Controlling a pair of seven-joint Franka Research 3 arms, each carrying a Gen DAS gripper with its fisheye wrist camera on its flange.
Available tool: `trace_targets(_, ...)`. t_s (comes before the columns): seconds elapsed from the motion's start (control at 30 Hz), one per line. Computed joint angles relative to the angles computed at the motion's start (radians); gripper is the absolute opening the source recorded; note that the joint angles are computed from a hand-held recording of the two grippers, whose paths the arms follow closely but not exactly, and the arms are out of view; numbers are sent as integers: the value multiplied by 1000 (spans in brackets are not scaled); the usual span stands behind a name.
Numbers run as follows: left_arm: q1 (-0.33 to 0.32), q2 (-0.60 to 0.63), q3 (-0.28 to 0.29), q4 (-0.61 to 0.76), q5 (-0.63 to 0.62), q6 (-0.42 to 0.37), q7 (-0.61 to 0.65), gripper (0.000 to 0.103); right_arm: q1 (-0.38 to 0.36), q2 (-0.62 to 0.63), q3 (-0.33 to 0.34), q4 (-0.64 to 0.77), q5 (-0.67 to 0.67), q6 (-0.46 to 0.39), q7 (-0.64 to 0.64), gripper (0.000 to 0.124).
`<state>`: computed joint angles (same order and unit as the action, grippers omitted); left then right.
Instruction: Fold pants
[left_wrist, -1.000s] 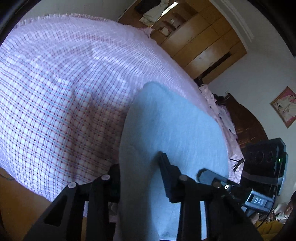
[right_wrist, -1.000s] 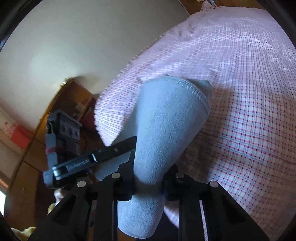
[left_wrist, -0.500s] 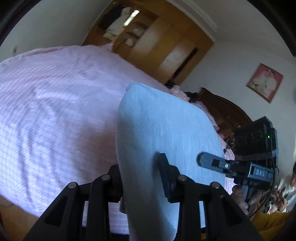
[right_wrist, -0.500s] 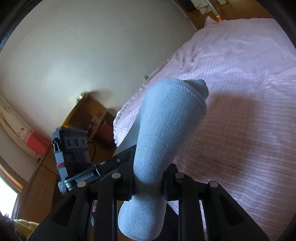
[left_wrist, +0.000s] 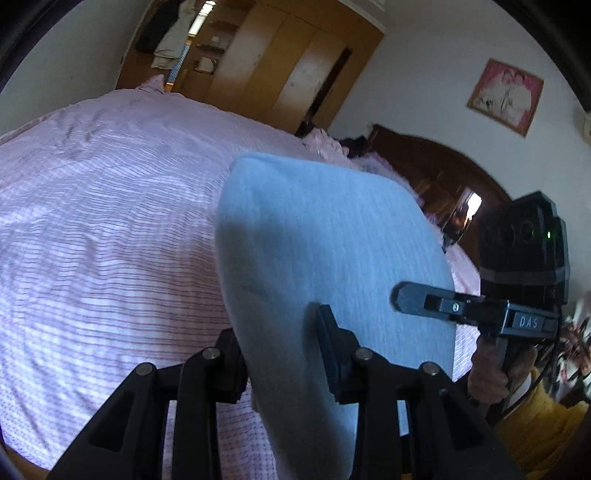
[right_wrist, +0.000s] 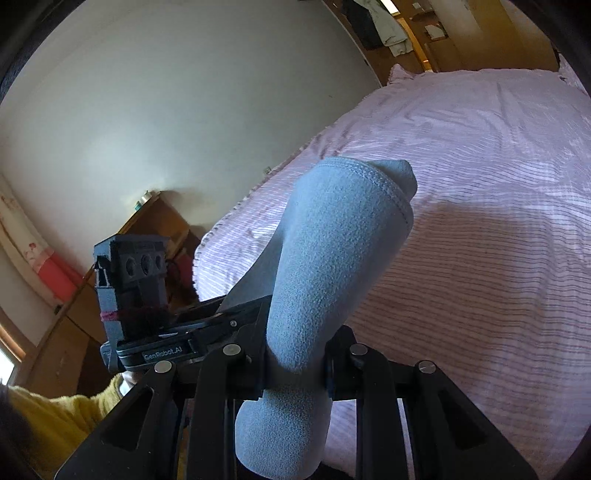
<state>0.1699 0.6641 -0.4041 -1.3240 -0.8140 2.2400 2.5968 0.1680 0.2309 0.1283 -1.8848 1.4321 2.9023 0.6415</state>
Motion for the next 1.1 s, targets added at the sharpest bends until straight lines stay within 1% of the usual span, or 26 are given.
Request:
trace_targets(0.13, -56, 38, 8, 31, 57, 35, -29, 33, -28, 6, -16, -11, 16, -23, -33, 15)
trace_targets(0.23, -96, 82, 7, 74, 108, 59, -66, 33, -47, 19, -32, -16, -17, -31, -13, 15)
trace_targets(0.33, -140, 133, 15, 129, 186, 75, -120, 33, -55, 52, -46, -9, -124, -17, 81, 15)
trace_targets(0.37, -150, 145, 17, 140, 212, 81, -133, 33, -54, 71, -56, -3, -185, -11, 143, 15)
trace_targets(0.4, -168, 168, 25, 164, 249, 85, -150, 33, -59, 82, -59, -1, -224, -9, 188, 15)
trace_targets(0.43, -173, 185, 24, 180, 273, 85, -158, 33, -68, 97, -58, 2, -249, -12, 226, 15)
trace_targets(0.47, -184, 212, 26, 209, 301, 81, -169, 35, -78, 110, -55, 4, -262, -14, 262, 15)
trace_targets(0.53, -191, 253, 20, 256, 341, 65, -184, 42, -88, 135, -56, 3, -304, -18, 366, 18)
trace_targets(0.57, -192, 274, 16, 284, 353, 50, -196, 45, -91, 143, -55, -2, -322, -14, 411, 19)
trace_targets(0.6, -193, 295, 10, 315, 361, 29, -210, 47, -105, 153, -41, -5, -310, -6, 428, 23)
trace_targets(0.63, -194, 312, 6, 341, 369, 8, -223, 47, -133, 156, -9, -10, -262, 4, 396, 23)
trace_targets(0.67, -191, 307, 2, 333, 373, 9, -223, 47, -166, 157, 27, -11, -182, 12, 338, 24)
trace_targets(0.7, -187, 295, -1, 312, 377, 25, -213, 47, -172, 152, 36, -17, -153, 15, 321, 24)
trace_targets(0.73, -182, 273, -4, 279, 379, 45, -203, 47, -167, 147, 32, -22, -152, 19, 326, 26)
trace_targets(0.77, -177, 247, -5, 238, 383, 73, -191, 47, -148, 138, 17, -32, -187, 31, 362, 26)
trace_targets(0.83, -175, 196, -5, 166, 393, 123, -182, 47, -103, 114, -19, -62, -297, 60, 465, 28)
trace_targets(0.87, -171, 171, -8, 134, 395, 139, -180, 47, -72, 95, -46, -87, -380, 78, 544, 28)
trace_targets(0.93, -148, 109, -18, 43, 389, 188, -152, 46, -45, 62, -69, -132, -481, 108, 638, 28)
trace_targets(1.0, -122, 53, -31, -43, 373, 239, -115, 46, 30, 19, -142, -198, -654, 149, 803, 28)
trace_targets(1.03, -115, 31, -34, -77, 369, 263, -103, 46, 101, -10, -214, -245, -782, 176, 924, 28)
trace_targets(1.07, -111, 13, -34, -108, 367, 290, -91, 46, 143, -30, -256, -282, -865, 203, 1000, 28)
trace_targets(1.1, -114, -8, -27, -146, 372, 335, -86, 47, 151, -42, -265, -297, -892, 215, 1024, 28)
